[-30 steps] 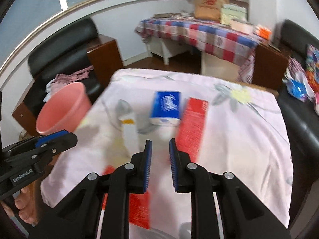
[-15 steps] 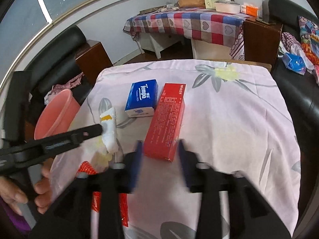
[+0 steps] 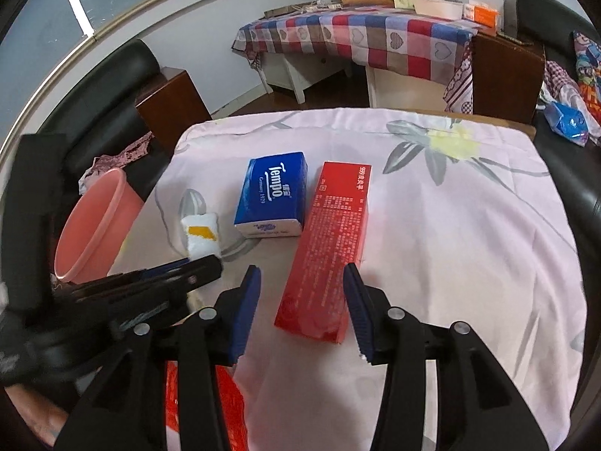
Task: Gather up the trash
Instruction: 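Grasp the white paper strip with the left gripper while the right grasps the long red box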
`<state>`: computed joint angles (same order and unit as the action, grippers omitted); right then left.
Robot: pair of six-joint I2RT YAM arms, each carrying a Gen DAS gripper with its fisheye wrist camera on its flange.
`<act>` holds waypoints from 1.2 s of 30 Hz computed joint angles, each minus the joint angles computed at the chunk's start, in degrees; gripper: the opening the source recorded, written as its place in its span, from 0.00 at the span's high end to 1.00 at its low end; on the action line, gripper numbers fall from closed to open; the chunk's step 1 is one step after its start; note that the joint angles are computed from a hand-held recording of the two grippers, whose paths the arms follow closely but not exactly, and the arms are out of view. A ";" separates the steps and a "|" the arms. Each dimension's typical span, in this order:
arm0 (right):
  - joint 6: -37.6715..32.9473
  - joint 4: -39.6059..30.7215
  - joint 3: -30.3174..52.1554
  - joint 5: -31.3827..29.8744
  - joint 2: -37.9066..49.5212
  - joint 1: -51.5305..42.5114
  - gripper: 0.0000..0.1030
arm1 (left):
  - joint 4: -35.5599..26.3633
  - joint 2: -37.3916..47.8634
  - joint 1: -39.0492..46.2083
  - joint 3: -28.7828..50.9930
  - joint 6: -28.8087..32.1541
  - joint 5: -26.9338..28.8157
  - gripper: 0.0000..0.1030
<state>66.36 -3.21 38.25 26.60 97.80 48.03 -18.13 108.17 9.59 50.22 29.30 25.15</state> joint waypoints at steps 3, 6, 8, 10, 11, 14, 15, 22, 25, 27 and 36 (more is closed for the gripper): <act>-0.11 0.11 0.95 -0.05 1.45 -0.68 0.55 | 0.13 -1.82 2.22 -1.07 2.55 2.05 0.82; -0.24 -1.15 2.43 0.33 2.55 -1.21 0.55 | -1.31 -3.75 4.44 -1.32 4.93 4.32 0.82; 0.27 -2.35 3.30 0.96 3.13 -1.48 0.55 | -2.32 -5.06 6.22 -1.43 6.70 5.80 0.82; 1.45 -3.57 3.86 1.82 3.72 -1.69 0.55 | -4.31 -5.76 8.45 -0.84 8.77 7.43 0.82; 1.47 -3.97 4.15 1.80 3.98 -2.00 0.55 | -5.46 -5.73 9.49 -0.33 9.54 8.09 0.82; 1.53 -5.05 5.77 0.75 5.69 -2.84 0.54 | -7.49 -5.26 11.61 0.94 11.01 9.25 0.82; 1.56 -5.39 6.36 0.56 6.49 -3.16 0.54 | -8.24 -4.95 12.46 1.49 11.62 9.63 0.82; 3.43 -8.20 8.89 1.51 9.98 -2.87 0.54 | -11.02 -3.71 15.64 3.72 14.18 11.23 0.82; 4.46 -7.80 7.76 1.89 9.53 -2.38 0.58 | -11.78 -3.50 17.02 4.34 15.44 11.99 0.82; 5.55 -7.71 7.02 2.21 8.91 -1.93 0.59 | -12.38 -3.28 17.65 4.90 15.89 12.46 0.82; 10.03 -12.42 5.15 8.58 0.68 2.83 0.60 | -14.95 -3.65 21.50 6.75 19.08 15.91 0.82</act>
